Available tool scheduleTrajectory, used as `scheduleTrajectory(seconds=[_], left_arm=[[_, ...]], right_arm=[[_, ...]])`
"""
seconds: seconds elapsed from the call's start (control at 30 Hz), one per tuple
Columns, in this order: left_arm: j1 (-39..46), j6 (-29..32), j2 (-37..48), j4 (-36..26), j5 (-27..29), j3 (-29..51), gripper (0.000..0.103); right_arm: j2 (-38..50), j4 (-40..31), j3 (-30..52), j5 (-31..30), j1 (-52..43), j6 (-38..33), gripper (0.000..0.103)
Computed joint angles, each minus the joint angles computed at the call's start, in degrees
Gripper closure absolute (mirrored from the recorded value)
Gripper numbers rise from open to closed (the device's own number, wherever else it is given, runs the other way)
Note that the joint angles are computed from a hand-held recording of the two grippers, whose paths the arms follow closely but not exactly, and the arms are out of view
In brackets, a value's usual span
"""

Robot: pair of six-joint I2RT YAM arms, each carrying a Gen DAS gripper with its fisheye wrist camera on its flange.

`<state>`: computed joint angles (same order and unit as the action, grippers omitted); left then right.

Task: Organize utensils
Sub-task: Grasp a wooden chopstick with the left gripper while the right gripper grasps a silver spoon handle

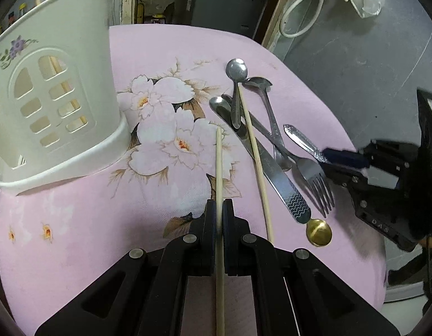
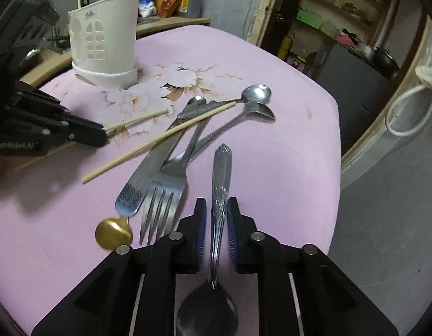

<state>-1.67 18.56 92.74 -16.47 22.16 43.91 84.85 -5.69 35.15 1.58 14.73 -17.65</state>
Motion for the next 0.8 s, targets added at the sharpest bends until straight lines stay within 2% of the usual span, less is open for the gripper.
scheduleTrajectory(seconds=[0.1, 0.13, 0.23, 0.3, 0.43, 0.63, 0.8], left_arm=[[-1.0, 1.1, 0.3, -0.2, -2.1, 0.3, 0.1], [-1.7, 1.3, 0.4, -0.2, -3.2, 0.5, 0.1], [-2.5, 1.0, 0.4, 1.0, -4.0, 0.1, 0.101], [-1.3, 1.2, -1.0, 2.5, -0.4, -1.6, 0.101], [1.8, 0.7, -7.2, 11.0, 6.1, -8.1, 0.101], [6.2, -3.8, -15.3, 22.7, 13.9, -16.2, 0.101], [8.1, -10.7, -18.1, 32.3, 17.7, -19.4, 0.101]], right_arm=[[2.6, -0.1, 2.2, -0.8, -0.7, -0.3, 0.088], [3.0, -0.2, 2.6, -0.2, -0.5, -0.6, 0.092], [1.9, 1.6, 0.9, 1.3, 0.3, -1.7, 0.093], [0.2, 4.0, -1.1, -0.4, -0.4, -1.1, 0.093], [-5.7, 10.7, -7.4, -8.8, -4.6, 4.1, 0.093], [-17.3, 21.7, -17.1, -10.9, -4.3, 10.3, 0.093], [-21.8, 27.5, -19.7, -11.8, -3.0, 13.9, 0.093]])
